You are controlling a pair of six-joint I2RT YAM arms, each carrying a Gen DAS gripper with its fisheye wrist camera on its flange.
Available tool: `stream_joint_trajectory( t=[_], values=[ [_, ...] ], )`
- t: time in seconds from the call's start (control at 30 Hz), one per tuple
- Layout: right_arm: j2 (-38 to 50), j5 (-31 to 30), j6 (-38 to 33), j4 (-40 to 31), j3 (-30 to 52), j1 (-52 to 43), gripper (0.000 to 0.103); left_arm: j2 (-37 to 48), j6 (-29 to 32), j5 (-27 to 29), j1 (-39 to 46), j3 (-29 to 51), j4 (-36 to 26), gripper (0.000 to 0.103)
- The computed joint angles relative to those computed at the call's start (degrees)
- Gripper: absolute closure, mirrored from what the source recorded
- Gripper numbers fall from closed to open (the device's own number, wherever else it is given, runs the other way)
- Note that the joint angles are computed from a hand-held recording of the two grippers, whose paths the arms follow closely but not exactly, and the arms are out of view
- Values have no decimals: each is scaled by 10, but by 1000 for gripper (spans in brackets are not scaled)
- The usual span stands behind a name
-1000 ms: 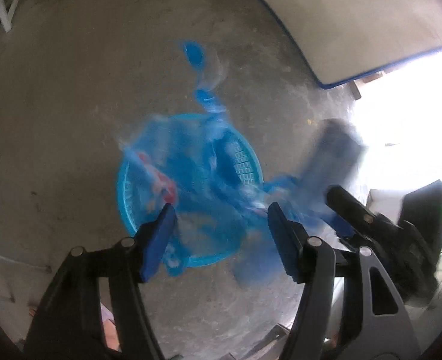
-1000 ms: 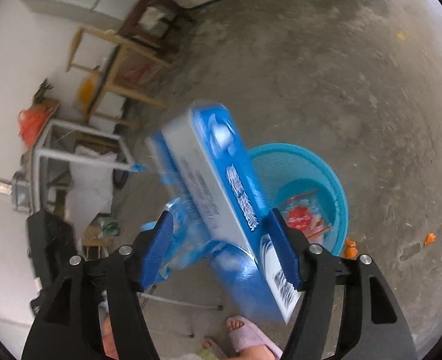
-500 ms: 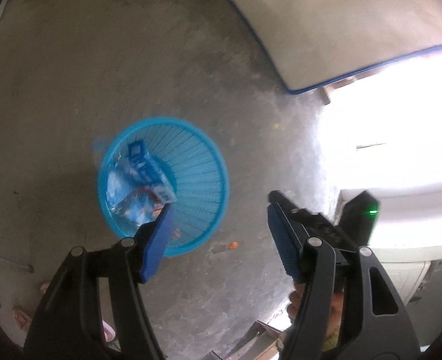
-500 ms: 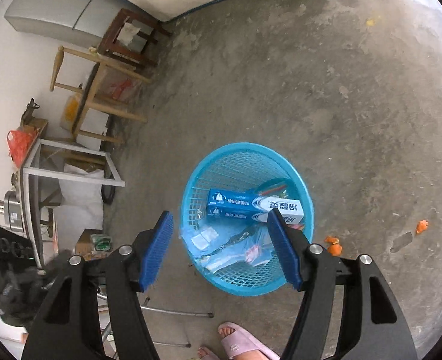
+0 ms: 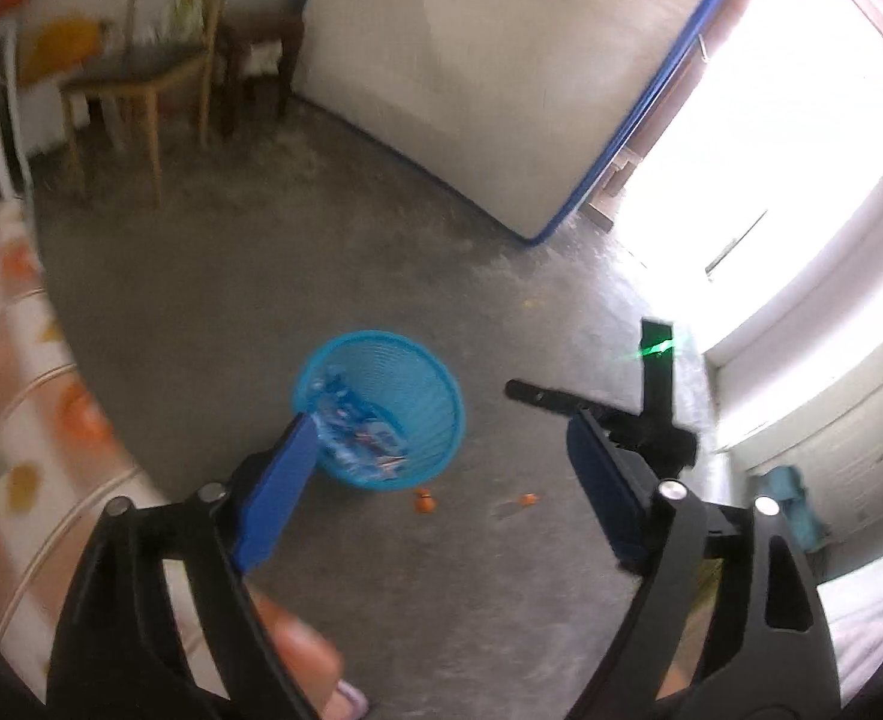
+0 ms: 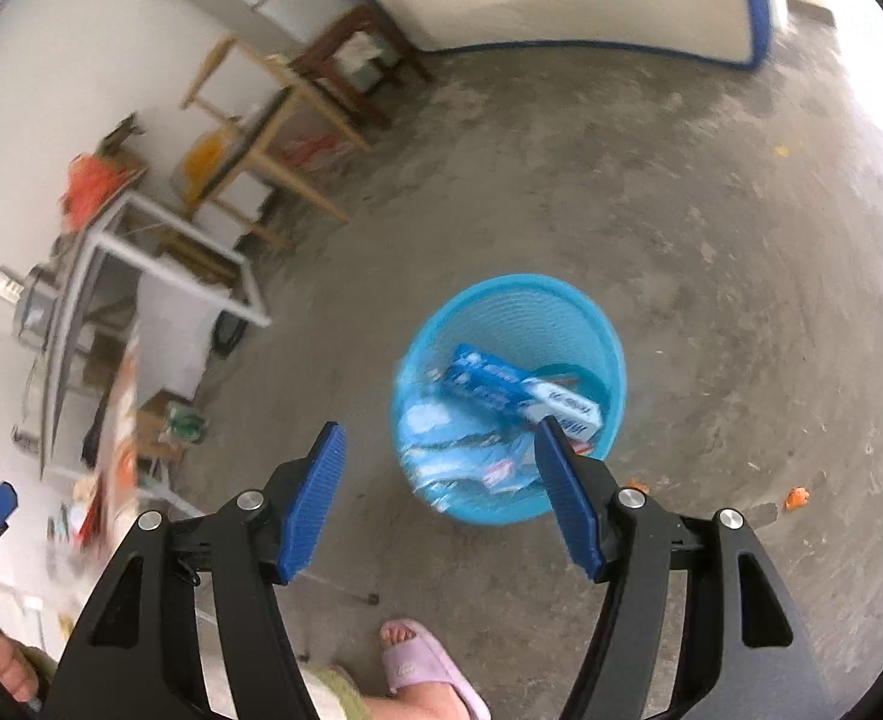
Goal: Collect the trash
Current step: 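Move both tools back over the table, then grasp the clear plastic tub with the right tool while the left tool grasps the yellow-white medicine box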
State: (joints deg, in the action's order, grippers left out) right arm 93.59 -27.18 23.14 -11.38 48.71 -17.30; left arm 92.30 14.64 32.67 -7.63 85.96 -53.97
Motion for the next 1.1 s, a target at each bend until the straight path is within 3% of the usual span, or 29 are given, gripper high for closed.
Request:
stream_joint_trajectory(
  t=[0.13, 0.23, 0.37, 0.53, 0.77, 0.93, 1.1],
  values=[
    [-111, -8, -18, -22, -50, 37, 23, -130, 60, -13, 62, -120, 0, 19],
    [-179, -11, -29, -56, -61, 75, 21, -214, 101, -20, 128, -195, -3, 17],
    [-214, -26, -20, -98, -38, 139, 21, -297, 190, 15, 257, -260, -29, 14],
    [-214, -26, 21, -110, 16, 243, 21, -326, 332, 73, 423, -282, -72, 13],
    [-137, 21, 44, -134, 166, 424, 21, -256, 495, 146, 640, -262, -127, 13],
    [-9, 36, 44, -187, 351, 529, 18, -197, 522, 182, 732, -240, -122, 13],
    [157, -16, 113, -267, 577, 550, 17, -158, 487, 205, 783, -240, -38, 13]
  ],
)
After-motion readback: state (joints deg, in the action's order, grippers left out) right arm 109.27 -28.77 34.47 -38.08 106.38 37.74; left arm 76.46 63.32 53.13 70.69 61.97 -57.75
